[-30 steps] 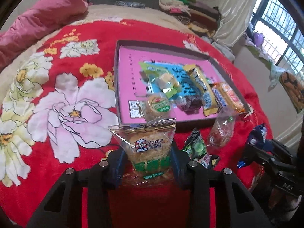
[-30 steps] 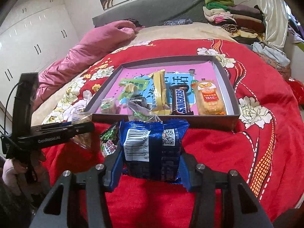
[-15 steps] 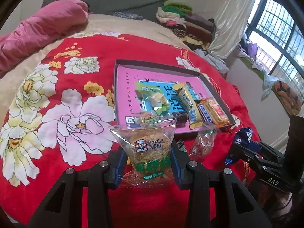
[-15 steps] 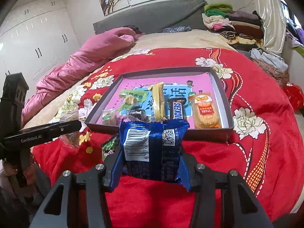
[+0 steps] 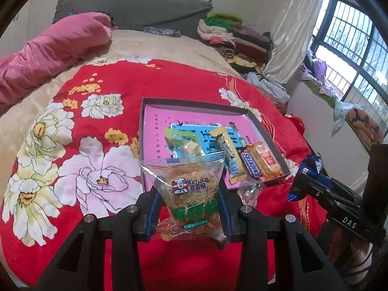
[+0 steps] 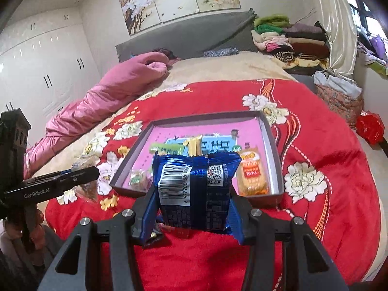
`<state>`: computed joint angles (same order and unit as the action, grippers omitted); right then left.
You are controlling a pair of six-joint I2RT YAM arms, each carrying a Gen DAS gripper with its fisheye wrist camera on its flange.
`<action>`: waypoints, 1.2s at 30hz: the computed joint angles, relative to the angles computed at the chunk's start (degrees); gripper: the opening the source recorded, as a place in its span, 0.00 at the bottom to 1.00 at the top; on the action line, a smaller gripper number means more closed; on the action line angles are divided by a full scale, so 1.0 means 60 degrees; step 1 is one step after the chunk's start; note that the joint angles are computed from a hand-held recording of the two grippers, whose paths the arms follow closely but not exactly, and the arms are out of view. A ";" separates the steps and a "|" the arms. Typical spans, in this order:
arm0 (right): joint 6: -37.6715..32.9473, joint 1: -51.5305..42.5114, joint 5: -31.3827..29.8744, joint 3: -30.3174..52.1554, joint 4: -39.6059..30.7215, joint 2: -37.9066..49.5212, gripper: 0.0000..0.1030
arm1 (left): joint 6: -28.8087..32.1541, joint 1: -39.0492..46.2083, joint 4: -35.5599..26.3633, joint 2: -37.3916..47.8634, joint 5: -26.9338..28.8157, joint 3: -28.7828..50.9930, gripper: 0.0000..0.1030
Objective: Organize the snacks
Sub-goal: 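Lift the blue pack and bread bag and carry them over the tray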
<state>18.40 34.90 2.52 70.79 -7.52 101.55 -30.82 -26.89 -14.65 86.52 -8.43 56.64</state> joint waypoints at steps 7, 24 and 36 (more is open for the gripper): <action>-0.0066 -0.0123 -0.0004 0.0193 -0.0005 -0.0050 0.49 | -0.0086 -0.0167 -0.0193 0.0120 -0.0129 0.0484 0.41; -0.0028 -0.0518 0.0009 0.0733 0.0115 0.0172 0.49 | 0.0110 0.0058 -0.0354 0.0979 -0.0199 0.2279 0.41; -0.0098 -0.0853 -0.0057 0.1022 0.0271 0.0407 0.49 | 0.0003 0.0717 -0.0010 0.1406 0.0267 0.2417 0.41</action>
<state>17.81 29.78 2.17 76.93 -5.89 104.00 -30.80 -22.59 -14.71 94.96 -6.83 71.14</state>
